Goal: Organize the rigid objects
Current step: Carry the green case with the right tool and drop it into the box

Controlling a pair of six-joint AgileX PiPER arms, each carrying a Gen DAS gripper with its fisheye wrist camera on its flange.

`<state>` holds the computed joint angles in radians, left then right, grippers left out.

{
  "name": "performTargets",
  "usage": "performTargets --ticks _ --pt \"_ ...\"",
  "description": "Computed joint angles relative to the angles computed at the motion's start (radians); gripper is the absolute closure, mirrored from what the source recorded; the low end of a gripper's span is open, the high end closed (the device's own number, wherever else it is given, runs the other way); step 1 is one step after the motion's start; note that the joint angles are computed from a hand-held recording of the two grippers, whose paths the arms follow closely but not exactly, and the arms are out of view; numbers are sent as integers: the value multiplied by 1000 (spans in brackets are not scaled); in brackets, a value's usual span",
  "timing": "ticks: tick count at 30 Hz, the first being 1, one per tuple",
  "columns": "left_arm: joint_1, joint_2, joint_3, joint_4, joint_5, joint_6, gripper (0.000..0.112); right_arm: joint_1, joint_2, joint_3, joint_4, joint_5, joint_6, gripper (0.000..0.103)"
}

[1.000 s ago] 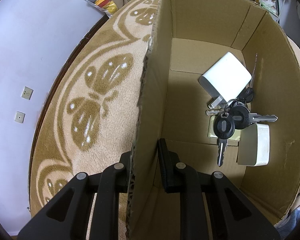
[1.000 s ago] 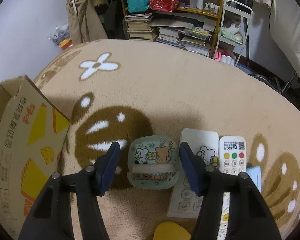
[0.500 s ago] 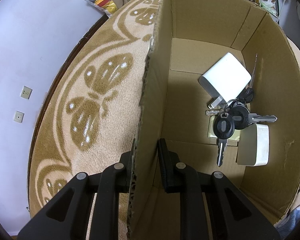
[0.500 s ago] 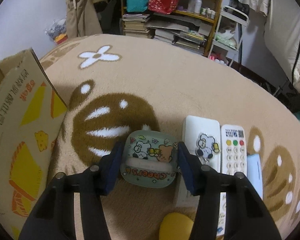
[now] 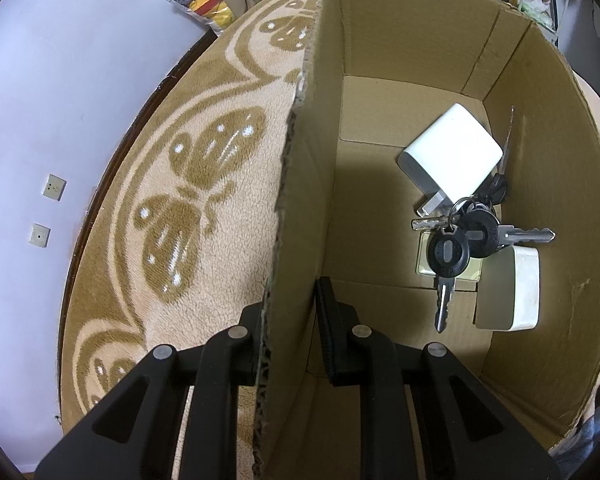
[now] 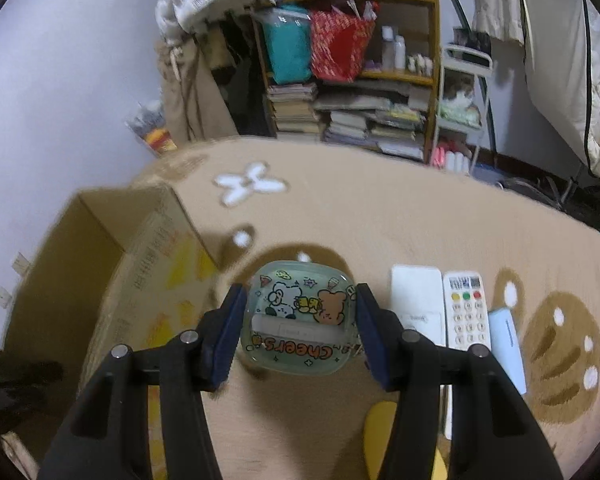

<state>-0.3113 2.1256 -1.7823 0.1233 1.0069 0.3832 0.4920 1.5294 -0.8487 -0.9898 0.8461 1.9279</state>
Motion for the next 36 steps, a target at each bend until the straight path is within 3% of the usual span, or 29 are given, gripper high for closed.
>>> performTargets --ticks 9,14,22,36 --pt "-3 -4 7 5 -5 -2 94 125 -21 -137 -91 120 -17 45" --pt "-3 -6 10 4 -6 -1 94 177 -10 -184 -158 139 -4 45" --pt "-3 -5 7 3 -4 -1 94 207 36 -207 -232 60 49 45" --pt "-2 -4 5 2 -2 1 94 150 142 -220 -147 -86 9 45"
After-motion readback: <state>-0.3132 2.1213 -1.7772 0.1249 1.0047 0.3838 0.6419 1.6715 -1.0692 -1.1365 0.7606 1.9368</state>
